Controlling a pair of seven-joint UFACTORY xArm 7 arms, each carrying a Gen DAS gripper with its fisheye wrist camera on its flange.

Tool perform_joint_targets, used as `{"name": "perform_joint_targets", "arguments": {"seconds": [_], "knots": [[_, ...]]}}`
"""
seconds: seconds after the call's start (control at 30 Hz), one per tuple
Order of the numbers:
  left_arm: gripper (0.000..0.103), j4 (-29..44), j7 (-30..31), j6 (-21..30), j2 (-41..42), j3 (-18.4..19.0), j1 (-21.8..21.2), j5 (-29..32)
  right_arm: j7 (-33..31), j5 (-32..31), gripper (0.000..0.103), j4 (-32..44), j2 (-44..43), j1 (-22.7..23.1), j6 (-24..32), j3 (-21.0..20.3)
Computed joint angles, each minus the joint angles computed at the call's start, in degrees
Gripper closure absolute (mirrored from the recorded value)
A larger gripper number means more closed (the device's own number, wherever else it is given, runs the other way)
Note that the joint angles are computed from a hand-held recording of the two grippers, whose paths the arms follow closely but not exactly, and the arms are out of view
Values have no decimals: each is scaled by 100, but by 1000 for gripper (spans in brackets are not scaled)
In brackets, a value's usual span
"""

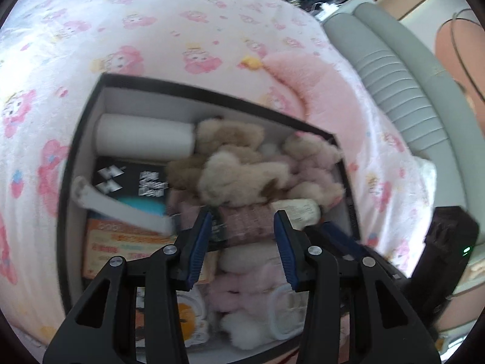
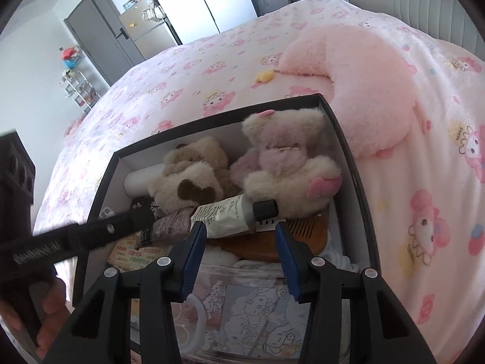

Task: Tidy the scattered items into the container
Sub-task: 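Lower the tube into the box with both grippers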

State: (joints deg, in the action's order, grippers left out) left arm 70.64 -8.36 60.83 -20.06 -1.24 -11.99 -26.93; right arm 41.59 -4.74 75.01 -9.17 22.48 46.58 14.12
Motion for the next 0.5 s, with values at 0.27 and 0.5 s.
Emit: {"name": "perform_joint_targets", "arguments": {"seconds": [0.27,0.5], "knots": [[62,418,-397,359,510,-260,100,814,373,-376,60,14,3,-75,83,46],[62,96,-259,144,125,0,183,475,462,-400,60,100,75,-111,-36,7]]}}
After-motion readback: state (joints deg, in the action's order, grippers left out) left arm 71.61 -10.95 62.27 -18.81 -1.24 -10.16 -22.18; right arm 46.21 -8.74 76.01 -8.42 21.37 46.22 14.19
